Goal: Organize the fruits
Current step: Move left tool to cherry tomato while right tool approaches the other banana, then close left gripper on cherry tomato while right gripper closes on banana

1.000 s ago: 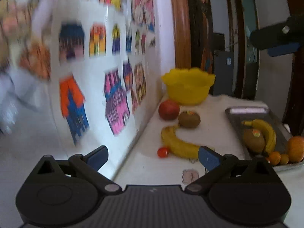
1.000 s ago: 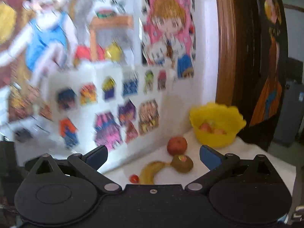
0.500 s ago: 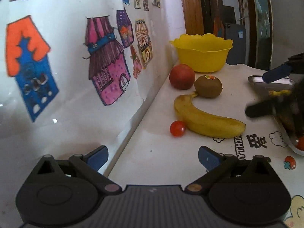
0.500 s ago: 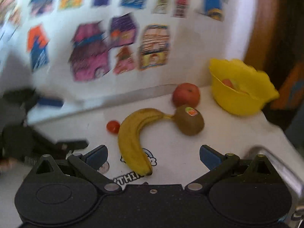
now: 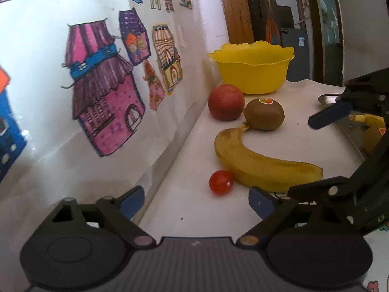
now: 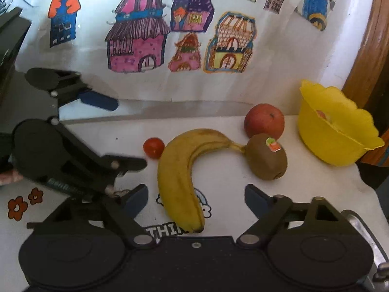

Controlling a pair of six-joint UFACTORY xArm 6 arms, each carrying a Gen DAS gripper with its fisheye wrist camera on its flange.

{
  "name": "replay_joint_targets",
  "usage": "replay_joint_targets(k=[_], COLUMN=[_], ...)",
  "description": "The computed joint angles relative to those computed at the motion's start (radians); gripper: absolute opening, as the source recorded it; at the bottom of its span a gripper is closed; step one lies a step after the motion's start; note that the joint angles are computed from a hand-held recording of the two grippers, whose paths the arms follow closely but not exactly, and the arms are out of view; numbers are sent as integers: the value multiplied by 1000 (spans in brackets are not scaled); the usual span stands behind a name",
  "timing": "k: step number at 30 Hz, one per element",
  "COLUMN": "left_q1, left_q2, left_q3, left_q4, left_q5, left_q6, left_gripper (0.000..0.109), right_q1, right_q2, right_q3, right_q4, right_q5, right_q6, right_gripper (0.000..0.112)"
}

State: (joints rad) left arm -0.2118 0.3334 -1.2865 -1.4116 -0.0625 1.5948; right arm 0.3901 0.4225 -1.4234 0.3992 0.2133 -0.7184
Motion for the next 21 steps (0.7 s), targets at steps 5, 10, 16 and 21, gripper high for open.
replay_joint_targets(k=[5,10,16,21], left_q1=[-6,0,5,16], left_q2=[34,47,70,68], left_q3=[-36,-28,-35,-38], left_q4=[17,171,319,347], left_q5=[-22,2,12,54], left_q6=[-16,-151,-231,-258], left_gripper=[82,67,56,40], right_q1=[7,8,2,7], right_q2=[-26,-3,16,12], right_q3=[32,5,-16,-6], right_q4=[89,70,95,132], right_q5=[-9,13,40,31], right_q6=[-107,-86,-98,-120], right_gripper=[68,53,46,42])
